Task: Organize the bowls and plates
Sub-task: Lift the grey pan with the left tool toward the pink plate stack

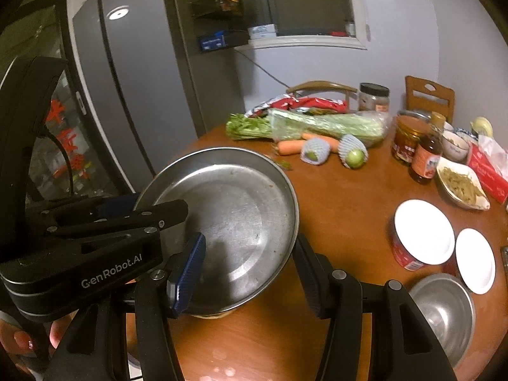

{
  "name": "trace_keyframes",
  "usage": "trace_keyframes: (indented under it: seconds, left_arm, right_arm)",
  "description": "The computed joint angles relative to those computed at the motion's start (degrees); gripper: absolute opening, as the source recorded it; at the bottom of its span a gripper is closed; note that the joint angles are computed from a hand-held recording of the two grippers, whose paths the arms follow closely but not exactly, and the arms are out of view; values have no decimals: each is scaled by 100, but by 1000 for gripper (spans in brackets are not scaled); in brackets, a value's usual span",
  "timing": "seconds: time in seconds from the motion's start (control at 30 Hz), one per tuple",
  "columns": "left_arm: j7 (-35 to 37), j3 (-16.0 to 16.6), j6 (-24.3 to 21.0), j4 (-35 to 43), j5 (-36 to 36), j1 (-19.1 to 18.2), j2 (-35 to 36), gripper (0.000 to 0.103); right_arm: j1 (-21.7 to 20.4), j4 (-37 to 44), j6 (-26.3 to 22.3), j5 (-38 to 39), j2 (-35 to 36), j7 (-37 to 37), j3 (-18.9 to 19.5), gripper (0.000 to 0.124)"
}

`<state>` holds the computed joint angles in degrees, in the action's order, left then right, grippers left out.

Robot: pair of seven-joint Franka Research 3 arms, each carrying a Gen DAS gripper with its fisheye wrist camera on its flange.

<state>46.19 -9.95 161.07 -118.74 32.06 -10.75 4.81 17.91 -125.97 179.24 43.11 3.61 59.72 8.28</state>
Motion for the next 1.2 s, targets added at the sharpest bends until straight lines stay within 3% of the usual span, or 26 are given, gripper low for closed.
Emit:
trace_keyframes:
  seconds: [0.3,0.7,0.93,1.1,1.2]
  left_arm:
    - [-129,54,88,-301,109,154,-226,39]
    - [-47,47,318,-466,-99,209,-72,39]
    - [17,79,425,-403,-223,162,188,39]
    - [132,84,551,-335,-385,158,361,39]
    - [249,86,567,-275,-517,143,474,39]
  right_arm:
    - [45,236,16,201,143,-348,201,58]
    - [9,174,136,55,325,-195,307,58]
    - [26,135,177,-431,503,202,218,58]
    - [-194,171,188,-436,607,178,393,58]
    - [-65,154,225,-752,663,433,211,58]
